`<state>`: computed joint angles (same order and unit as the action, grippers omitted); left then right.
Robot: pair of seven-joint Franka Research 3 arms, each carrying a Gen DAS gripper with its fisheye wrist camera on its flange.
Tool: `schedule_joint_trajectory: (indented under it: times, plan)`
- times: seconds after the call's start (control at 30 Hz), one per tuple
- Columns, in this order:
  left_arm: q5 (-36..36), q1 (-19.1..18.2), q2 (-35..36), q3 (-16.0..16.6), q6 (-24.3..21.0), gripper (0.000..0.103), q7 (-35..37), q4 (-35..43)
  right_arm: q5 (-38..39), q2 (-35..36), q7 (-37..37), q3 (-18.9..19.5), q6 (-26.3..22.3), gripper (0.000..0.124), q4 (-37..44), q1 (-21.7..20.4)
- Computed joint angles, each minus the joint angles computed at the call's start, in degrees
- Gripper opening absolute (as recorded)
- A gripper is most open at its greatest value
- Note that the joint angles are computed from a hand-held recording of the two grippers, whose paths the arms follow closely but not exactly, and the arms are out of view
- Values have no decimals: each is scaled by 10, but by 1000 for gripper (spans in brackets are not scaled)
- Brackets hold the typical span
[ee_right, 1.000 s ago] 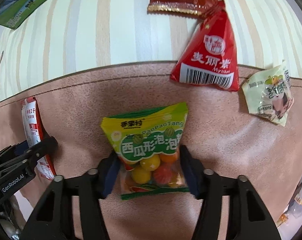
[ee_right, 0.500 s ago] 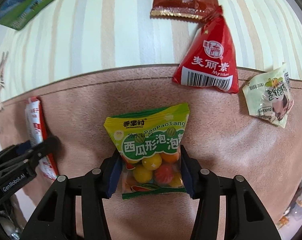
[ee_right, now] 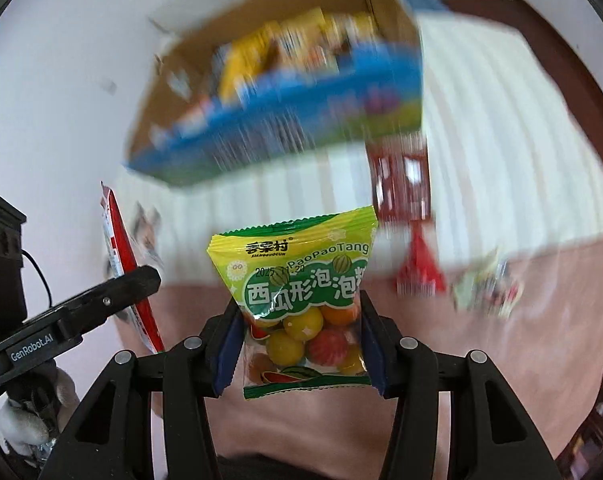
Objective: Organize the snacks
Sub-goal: 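Carry both packets into the cardboard box and open both tools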
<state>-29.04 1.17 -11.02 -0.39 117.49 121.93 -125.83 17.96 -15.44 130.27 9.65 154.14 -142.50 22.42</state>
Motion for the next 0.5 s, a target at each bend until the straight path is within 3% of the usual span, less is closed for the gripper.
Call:
schedule_joint_trajectory:
  times: [0.1,0.17,0.27,0.5]
  plan:
    - [-18,-4,37,-3,-19,44,6,76,-52,5,6,-2,1,54,41,-34]
    - [-9,-3,72,-13,-8,44,1,129,-102,23,16,-2,-8,54,77,-61]
    - [31,2,136,-32,11,44,-27,209,-135,64,13,-18,-22,54,134,-80]
    - [152,12,341,-66,-43,45,-140,466,-150,185,-12,-57,-78,54,266,-85]
